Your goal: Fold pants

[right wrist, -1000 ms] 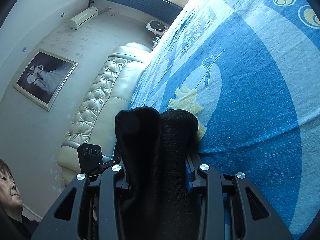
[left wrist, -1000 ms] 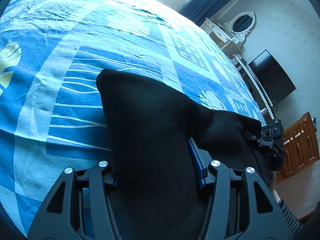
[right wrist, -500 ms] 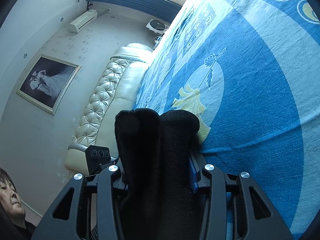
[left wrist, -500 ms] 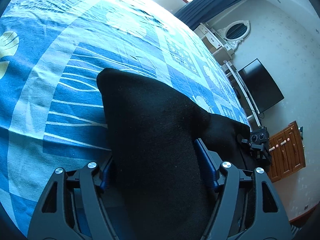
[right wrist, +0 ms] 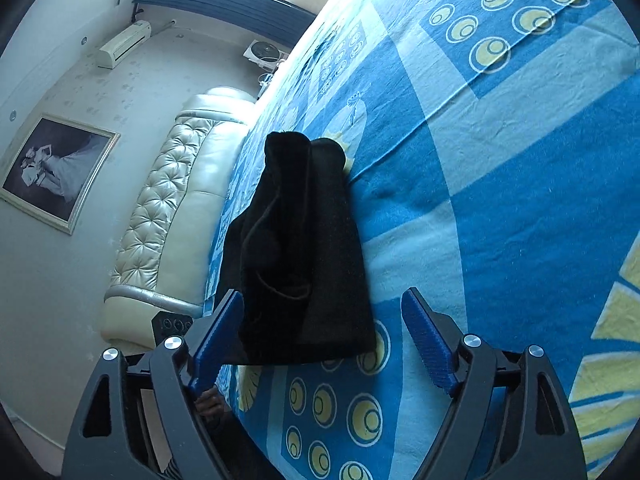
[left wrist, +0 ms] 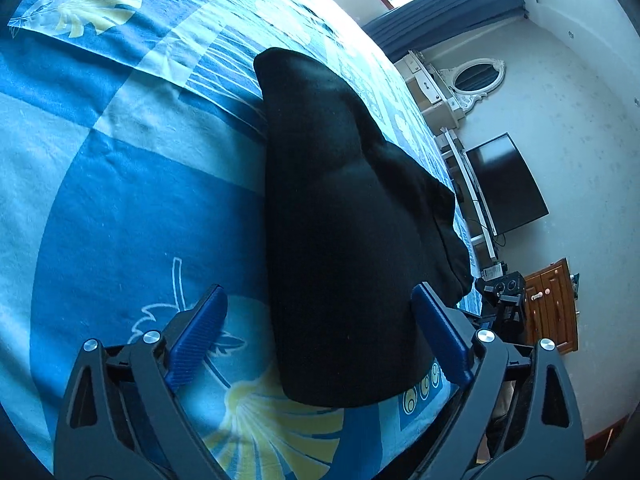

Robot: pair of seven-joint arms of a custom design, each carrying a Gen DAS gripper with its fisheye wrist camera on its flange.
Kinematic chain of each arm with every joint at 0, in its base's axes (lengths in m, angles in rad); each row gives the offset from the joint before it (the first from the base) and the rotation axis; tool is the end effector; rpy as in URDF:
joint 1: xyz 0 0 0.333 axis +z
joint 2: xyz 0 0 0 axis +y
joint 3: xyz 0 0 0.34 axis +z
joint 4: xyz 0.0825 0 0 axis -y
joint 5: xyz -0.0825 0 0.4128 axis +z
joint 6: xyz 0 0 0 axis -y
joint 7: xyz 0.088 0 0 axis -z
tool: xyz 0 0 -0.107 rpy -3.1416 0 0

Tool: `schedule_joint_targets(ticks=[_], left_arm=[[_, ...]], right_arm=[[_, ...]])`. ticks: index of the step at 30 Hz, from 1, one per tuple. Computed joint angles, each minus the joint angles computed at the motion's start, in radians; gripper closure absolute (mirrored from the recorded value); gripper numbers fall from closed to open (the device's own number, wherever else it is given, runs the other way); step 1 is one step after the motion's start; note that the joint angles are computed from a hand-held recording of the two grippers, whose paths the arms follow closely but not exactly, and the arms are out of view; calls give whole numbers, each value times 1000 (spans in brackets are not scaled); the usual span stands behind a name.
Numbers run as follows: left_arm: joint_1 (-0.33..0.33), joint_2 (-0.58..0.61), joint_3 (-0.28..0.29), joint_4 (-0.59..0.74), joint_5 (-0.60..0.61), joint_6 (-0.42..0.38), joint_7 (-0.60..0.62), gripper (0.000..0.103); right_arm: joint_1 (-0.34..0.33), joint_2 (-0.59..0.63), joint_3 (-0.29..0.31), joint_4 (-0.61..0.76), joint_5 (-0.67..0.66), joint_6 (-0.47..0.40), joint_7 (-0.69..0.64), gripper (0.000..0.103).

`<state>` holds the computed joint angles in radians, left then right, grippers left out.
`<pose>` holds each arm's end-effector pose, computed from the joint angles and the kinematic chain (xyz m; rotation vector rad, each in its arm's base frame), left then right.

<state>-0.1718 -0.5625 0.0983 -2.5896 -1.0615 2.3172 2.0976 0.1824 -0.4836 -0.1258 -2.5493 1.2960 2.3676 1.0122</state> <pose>0.4125 -0.0450 0.4878 1.8653 -1.7783 1.2527 0.4365 0.0339 0.4795 -1.2723 1.6496 0.4071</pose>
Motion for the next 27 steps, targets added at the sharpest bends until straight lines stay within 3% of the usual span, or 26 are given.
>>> schedule_joint_targets(ticks=[9,16,17,19,20,21,27], left_arm=[[-23,17,-23,3,-48,8,-34,7],[-37,33,-59,10,-49,70,-89,6],[-35,31,-70,9,-27,80,-106,20],[-37,31,-79,8,18,91,-132,26],[-42,25,-79,4,30,98,-138,31],[-45,23,-80,3,50,103,-149,34],[-64,-15,-67,-1,162,107,-208,48]], right_arm=[[39,66,39,47,68,46,-10,15],[51,124,75,106,-72,84,72,14],[52,126,75,108,-82,87,80,16],[48,122,81,105,-126,101,111,27],[49,121,80,104,-142,100,120,42],[56,117,67,98,-125,90,105,48],[64,43,46,50,-60,76,72,59]])
